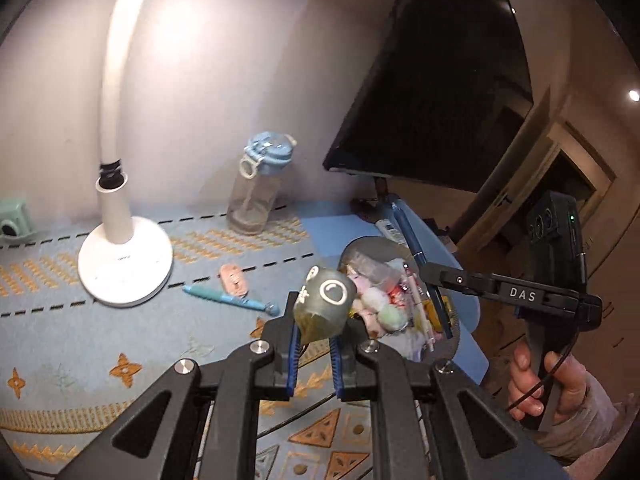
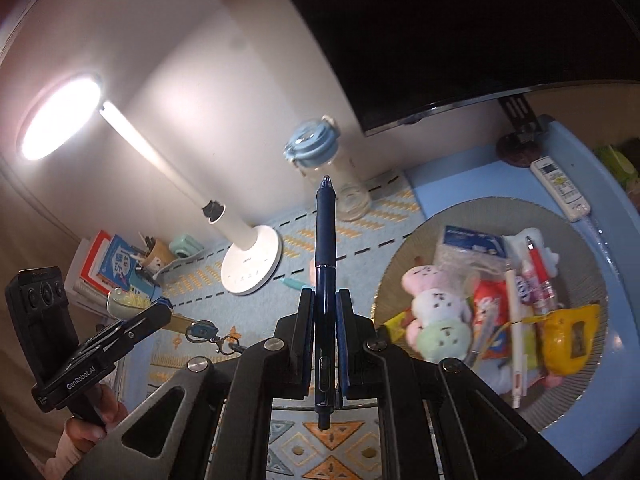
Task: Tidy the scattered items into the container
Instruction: 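Carry the keychain and blue pen over the bowl and open both tools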
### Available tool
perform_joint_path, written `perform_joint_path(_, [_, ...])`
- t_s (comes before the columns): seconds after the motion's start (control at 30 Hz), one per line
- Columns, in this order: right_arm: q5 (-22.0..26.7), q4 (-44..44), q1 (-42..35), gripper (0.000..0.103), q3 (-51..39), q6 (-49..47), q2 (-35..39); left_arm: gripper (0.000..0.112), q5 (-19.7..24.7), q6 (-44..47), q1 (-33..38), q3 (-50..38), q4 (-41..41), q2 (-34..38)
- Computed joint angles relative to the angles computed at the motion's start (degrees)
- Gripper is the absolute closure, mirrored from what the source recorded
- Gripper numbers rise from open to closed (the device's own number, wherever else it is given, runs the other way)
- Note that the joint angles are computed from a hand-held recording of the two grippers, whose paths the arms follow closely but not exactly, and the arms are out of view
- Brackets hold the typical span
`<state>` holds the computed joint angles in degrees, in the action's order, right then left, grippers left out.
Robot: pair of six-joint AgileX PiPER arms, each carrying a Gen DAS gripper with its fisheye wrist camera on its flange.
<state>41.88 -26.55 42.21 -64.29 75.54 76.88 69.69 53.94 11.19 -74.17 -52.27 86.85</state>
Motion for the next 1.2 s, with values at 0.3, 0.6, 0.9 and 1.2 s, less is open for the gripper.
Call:
perform_joint_path(0.3, [4.4, 1.47, -8.13, 0.092, 8.93, -4.02, -14.18, 0.103, -5.14, -6.48, -17.16, -6.99, -2.54, 1.55])
perform_joint_path(0.6, [0.3, 16.92, -21.46, 0.092, 17.49, -20.94, -18.73, 0.103, -12.13, -12.5, -31.02, -10.33, -0.11, 6.84])
perform_joint_path(0.9, [-3.37, 30.86, -28.05, 0.092, 21.35, -37.8, -15.4, 0.103, -16.17, -16.97, -36.22, -9.28, 2.9, 11.87])
perform_joint_path(1.2, [-3.47, 38.1, -32.06, 0.092, 22.02, -46.69, -11.39, 0.097, -17.62, -20.41, -37.21, -8.03, 5.87, 15.98])
